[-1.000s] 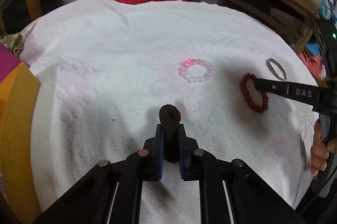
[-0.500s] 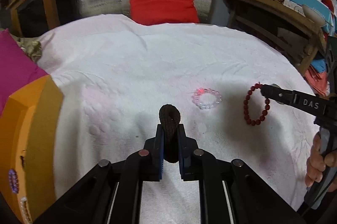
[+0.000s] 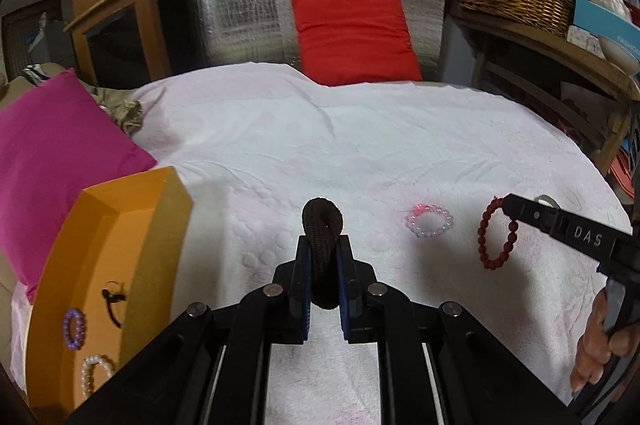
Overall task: Organize jewelry
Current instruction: 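Carry both items into the orange box and open both tools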
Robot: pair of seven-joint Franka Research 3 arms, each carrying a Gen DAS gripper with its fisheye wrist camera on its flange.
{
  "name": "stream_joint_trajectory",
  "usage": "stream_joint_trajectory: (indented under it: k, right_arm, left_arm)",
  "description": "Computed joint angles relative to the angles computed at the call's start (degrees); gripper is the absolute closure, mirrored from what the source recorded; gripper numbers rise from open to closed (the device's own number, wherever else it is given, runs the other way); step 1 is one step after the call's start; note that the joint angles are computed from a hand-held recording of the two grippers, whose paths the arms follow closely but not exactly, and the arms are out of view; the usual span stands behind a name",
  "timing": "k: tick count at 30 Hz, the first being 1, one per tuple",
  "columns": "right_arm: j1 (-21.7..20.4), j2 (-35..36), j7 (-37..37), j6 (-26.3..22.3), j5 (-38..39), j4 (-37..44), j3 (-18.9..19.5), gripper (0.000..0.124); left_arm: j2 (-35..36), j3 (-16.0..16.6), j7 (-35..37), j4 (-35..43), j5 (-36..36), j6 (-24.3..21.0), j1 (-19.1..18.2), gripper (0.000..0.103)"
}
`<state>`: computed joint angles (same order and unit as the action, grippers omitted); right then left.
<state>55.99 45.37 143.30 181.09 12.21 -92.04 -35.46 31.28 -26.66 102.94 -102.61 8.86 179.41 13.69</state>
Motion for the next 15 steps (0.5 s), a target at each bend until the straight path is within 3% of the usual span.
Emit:
stream_joint_trajectory:
  k: [7, 15]
  right_arm:
    - [0.36, 2.32, 0.31, -0.81, -0.95, 4.32, 0.24, 0.113]
    - [0.01, 4.96, 1.19, -2.20, -3.72, 9.23, 0.98, 0.113]
  left_arm:
    - [-2.01, 0.59, -2.60, -2.43, 0.26, 2.64, 1.58, 0.091]
    - [-1.69, -0.98, -4.86, -1.40, 0.90, 2.69, 5.59, 0.091]
